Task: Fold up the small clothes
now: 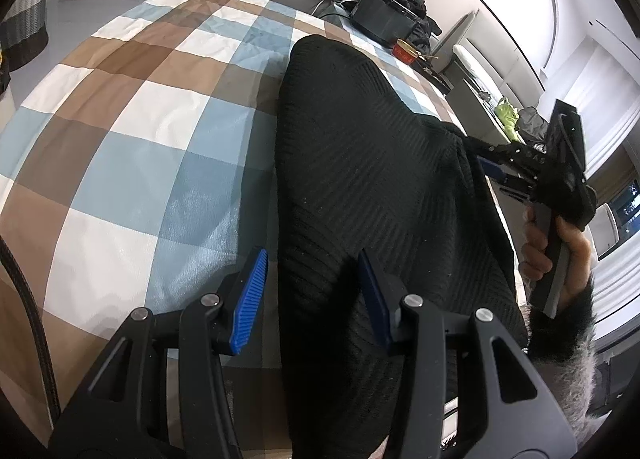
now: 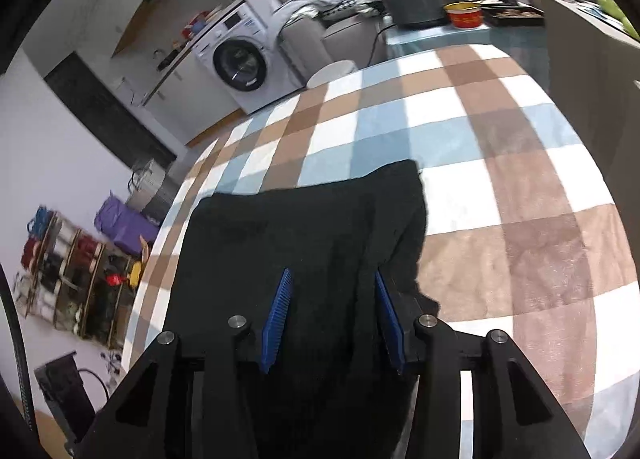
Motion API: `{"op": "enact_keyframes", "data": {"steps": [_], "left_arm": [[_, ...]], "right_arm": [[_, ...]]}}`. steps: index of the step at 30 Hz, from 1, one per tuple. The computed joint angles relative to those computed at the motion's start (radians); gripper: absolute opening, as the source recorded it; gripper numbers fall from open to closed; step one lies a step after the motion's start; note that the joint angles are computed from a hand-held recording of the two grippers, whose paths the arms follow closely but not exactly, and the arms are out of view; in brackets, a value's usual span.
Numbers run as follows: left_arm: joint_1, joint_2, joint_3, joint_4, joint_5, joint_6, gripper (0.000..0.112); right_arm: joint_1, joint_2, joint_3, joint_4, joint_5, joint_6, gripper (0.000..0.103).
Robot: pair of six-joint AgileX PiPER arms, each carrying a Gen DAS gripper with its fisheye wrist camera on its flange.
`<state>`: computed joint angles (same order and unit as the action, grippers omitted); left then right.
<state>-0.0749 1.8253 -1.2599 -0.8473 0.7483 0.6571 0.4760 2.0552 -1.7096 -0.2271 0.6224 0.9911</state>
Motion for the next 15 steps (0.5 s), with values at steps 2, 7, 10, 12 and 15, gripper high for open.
{"op": "enact_keyframes", "data": {"steps": [2,7,10,12,15], "left_arm": [[0.001,-0.003,0.001,-0.003,-0.001,0.006,0.043],[0.0,-0.001,-0.002,0.0,0.001,0.006,0.043],[0.0,0.005,-0.006,0.003,0.003,0.001,0.043],[0.0,0.004,-0.004,0.002,0.0,0.002,0.043],[-0.001,0.004,-0.004,0.005,0.0,-0.001,0.043]], "right_arm": [[0.002,0.022,-0.031,0.007,0.04,-0.017,0.044],[0.005,0.095,-0.112,-0.013,0.12,-0.035,0.024],[0.03,0.1,-0.131,-0.083,0.132,-0.01,0.011],[0.049,0.08,-0.129,-0.122,0.106,-0.009,0.01],[0.066,0.055,-0.159,-0.126,0.072,-0.075,0.01]]}}
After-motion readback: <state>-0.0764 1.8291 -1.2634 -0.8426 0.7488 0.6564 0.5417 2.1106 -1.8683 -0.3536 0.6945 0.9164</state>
